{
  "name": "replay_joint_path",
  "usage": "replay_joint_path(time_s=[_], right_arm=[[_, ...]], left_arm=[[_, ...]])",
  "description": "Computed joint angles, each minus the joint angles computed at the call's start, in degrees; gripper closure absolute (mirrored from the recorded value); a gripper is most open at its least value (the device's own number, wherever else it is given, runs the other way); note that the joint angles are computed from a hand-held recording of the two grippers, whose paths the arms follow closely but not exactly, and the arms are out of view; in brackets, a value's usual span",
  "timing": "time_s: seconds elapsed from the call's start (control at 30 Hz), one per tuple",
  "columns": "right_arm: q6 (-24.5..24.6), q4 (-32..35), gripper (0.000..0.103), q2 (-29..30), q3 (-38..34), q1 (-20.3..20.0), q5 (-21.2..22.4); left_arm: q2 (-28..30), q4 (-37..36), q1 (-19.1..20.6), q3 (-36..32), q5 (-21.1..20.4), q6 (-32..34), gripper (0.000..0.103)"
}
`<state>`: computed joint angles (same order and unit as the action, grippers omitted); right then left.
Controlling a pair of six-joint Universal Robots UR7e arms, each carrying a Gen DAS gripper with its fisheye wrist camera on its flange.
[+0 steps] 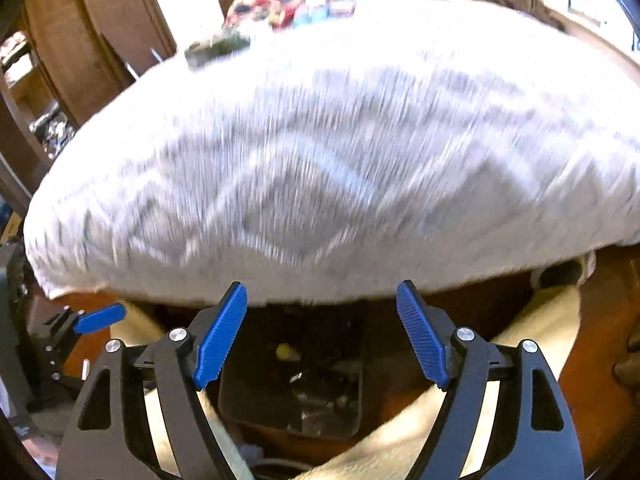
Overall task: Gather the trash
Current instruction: 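Grasp the large green bottle with the left tool while the right tool grasps the blue wipes pack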
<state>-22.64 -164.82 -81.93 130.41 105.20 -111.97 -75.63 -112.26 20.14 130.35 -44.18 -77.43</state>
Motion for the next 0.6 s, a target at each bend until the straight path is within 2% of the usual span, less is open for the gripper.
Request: replay_joint_path(time_s=[0.23,0.4,0.6], right_arm=[[-1.94,-3.49,0.022,3.61,-7.31,2.41,-1.74],[-1.92,-0.38,0.022,9.14,-14.99,2.78,-0.85],[-0.94,2.72,0.022,17.69,-24.46,3.84,-1.83]], left_arm=[[-2.34,8.65,0.76,-5.54,7.15,1.12,0.012],[-2.19,9.72,4.87,-9.81,10.73,5.03,0.012],[-0.8,6.03,9.41,-13.5,12.88,11.45,0.012]])
